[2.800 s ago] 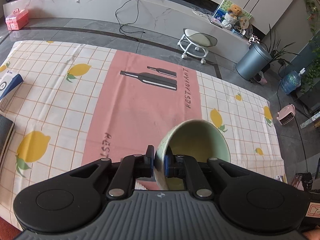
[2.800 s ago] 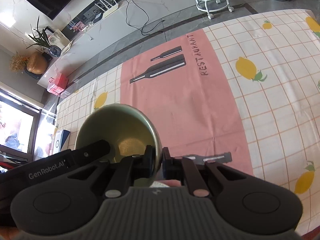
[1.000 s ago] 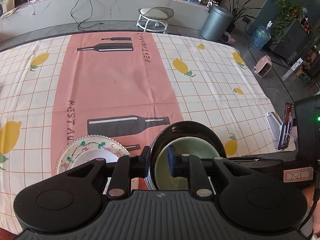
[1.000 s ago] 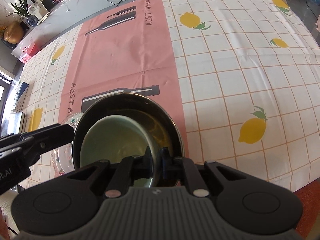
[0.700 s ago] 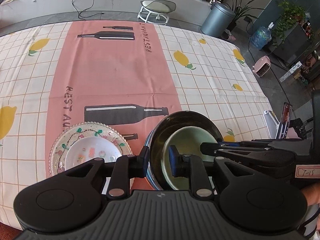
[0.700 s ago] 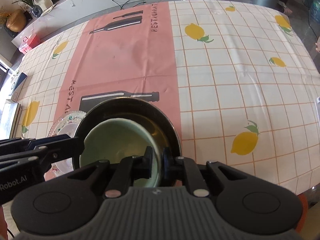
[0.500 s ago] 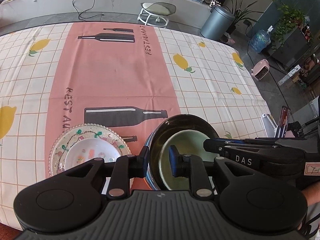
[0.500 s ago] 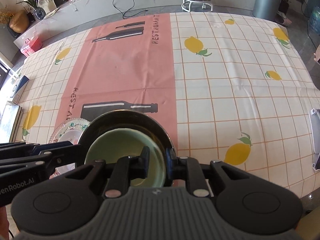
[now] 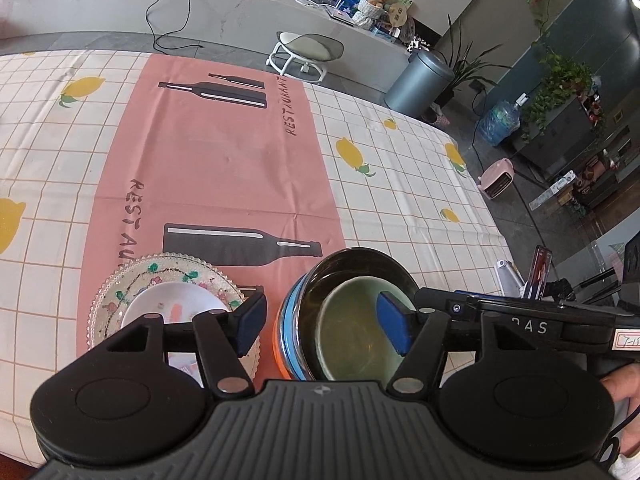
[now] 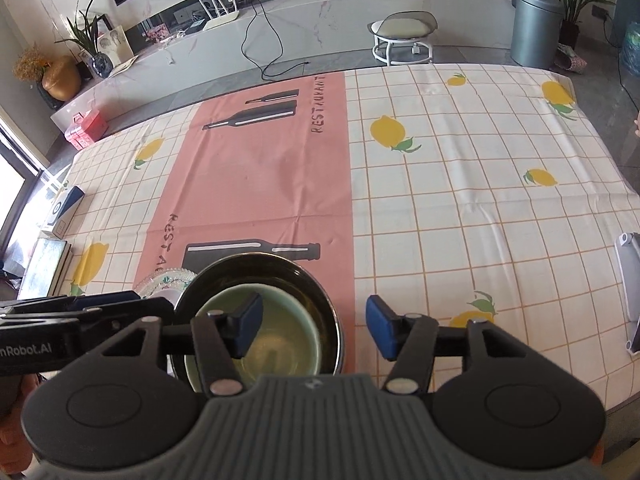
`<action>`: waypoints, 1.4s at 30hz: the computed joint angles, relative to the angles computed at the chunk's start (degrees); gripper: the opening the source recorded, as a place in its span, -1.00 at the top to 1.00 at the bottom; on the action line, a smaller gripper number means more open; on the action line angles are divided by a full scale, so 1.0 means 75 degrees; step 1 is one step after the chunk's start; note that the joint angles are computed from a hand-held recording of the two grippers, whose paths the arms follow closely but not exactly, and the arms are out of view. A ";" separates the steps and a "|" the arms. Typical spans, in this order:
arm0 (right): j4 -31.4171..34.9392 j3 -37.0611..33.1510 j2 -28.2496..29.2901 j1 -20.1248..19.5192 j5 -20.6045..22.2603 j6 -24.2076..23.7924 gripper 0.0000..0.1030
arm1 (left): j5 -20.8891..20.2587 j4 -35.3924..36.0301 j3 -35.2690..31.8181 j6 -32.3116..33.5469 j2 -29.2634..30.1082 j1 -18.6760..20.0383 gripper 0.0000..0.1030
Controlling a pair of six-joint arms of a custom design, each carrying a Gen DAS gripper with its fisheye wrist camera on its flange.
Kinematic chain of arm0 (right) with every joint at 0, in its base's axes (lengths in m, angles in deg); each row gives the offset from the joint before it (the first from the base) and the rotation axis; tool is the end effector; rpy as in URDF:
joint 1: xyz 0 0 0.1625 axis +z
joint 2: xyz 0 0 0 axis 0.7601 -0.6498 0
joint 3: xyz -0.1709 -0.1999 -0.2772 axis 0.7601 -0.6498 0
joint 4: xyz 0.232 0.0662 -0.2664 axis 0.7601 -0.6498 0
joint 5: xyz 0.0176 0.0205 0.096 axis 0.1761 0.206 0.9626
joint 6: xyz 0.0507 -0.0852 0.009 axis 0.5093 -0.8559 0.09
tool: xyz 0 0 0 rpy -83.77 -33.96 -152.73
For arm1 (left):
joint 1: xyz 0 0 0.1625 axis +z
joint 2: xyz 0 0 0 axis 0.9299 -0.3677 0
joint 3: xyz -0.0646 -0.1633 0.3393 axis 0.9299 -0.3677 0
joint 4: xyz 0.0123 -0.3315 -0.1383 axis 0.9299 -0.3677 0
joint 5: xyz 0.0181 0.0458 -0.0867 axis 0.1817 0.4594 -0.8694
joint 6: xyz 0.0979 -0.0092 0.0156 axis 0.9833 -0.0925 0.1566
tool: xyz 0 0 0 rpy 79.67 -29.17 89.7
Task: Organize plates and bowls
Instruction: 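Close the right gripper on the rim of the nested bowl stack, then lift the bowl stack with the right gripper over the plate stack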
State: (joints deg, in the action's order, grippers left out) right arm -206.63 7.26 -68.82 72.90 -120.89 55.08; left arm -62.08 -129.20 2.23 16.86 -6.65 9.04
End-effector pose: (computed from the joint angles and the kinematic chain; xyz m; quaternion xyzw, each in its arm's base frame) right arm 0.3714 -0.4798 -0.0339 -0.0786 -0.8966 0.3273 0.2877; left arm 0.0225 -0.5881 0.3342 0.2517 0.9567 -0.1175 0.0875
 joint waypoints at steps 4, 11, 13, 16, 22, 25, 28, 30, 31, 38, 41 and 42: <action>-0.0879 0.0572 -0.0006 -0.0157 0.0394 0.0580 -0.15 | -0.0321 -0.0147 0.0145 -0.0193 -0.0022 0.0215 -0.44; -0.2992 0.1215 0.0470 -0.0310 0.0868 0.1463 -0.15 | -0.0358 -0.1121 0.0684 -0.0739 0.0045 0.0493 -0.44; -0.3467 0.1242 0.0651 -0.0326 0.0821 0.1609 -0.15 | -0.0487 -0.1235 0.0743 -0.1010 0.0110 0.0606 -0.43; -0.4116 0.1286 0.0878 -0.0382 0.0859 0.1792 -0.14 | -0.0579 -0.1388 0.0820 -0.1256 0.0175 0.0674 -0.42; -0.4387 0.1062 0.1168 -0.0359 0.0455 0.1608 -0.13 | -0.0373 -0.1721 0.0992 -0.1291 0.0237 0.0636 -0.33; -0.4671 0.1051 0.1248 -0.0459 0.0617 0.1482 -0.13 | -0.0447 -0.1670 0.0977 -0.1379 0.0285 0.0659 -0.32; -0.5017 0.1180 0.1264 -0.0628 0.1100 0.1551 -0.12 | -0.0464 -0.1690 0.0978 -0.1369 0.0348 0.0638 -0.26; -0.5087 0.1204 0.1293 -0.0699 0.1235 0.1609 -0.11 | -0.0347 -0.1720 0.1016 -0.1328 0.0366 0.0599 -0.22; -0.5057 0.1201 0.1302 -0.0722 0.1247 0.1637 -0.10 | -0.0281 -0.1741 0.1040 -0.1310 0.0378 0.0568 -0.21; -0.5209 0.1306 0.1362 -0.0935 0.1617 0.1818 0.00 | 0.0055 -0.1715 0.1119 -0.1221 0.0433 0.0472 -0.02; -0.5443 0.1360 0.1394 -0.1004 0.1791 0.1782 0.06 | 0.0206 -0.1758 0.1187 -0.1132 0.0422 0.0412 0.01; -0.5498 0.1369 0.1404 -0.1012 0.1810 0.1751 0.06 | 0.0244 -0.1790 0.1217 -0.1087 0.0415 0.0389 0.01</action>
